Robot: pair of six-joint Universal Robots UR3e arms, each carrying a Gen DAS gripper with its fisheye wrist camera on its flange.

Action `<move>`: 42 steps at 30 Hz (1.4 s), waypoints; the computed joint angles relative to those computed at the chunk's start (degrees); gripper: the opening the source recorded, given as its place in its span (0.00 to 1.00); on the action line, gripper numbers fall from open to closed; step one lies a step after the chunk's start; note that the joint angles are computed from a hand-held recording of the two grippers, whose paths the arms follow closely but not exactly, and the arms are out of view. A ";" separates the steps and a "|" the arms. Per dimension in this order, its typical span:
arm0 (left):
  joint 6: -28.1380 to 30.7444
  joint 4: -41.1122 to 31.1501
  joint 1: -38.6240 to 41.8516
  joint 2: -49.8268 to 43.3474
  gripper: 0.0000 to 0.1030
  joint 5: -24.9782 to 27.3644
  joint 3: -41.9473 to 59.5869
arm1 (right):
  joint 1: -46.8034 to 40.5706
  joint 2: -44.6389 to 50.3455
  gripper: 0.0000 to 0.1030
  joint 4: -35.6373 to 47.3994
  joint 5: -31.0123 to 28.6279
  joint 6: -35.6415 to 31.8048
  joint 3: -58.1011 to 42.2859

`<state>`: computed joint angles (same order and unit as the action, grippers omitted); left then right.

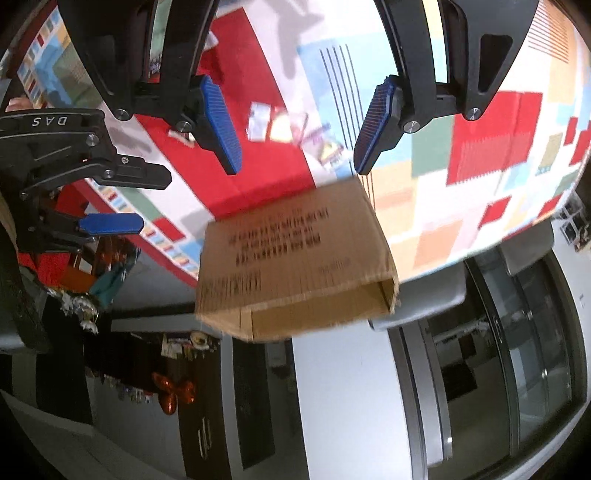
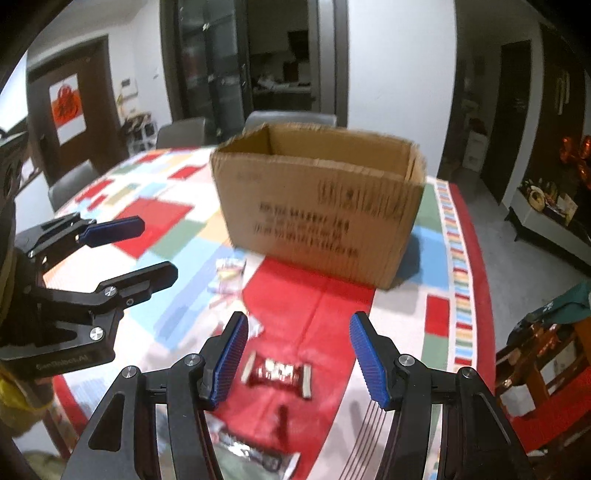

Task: Organize snacks
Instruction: 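Move both open tools back down to the snacks on the table, then grasp the clear pastry packet with the left tool while the right grasps the red packet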

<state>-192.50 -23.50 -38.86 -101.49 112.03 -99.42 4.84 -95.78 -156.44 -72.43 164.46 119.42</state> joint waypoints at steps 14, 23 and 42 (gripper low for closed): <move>-1.25 1.61 4.59 -4.78 0.60 -8.92 -3.40 | 2.91 8.31 0.57 2.82 -2.96 -8.24 -1.05; -2.44 1.25 7.44 -9.85 0.60 -13.17 -0.90 | 1.66 14.85 0.57 6.82 0.38 -11.63 -5.76; -6.20 1.35 7.72 -17.18 0.55 -12.38 4.75 | 2.23 20.55 0.33 -3.13 -0.69 -5.34 -5.98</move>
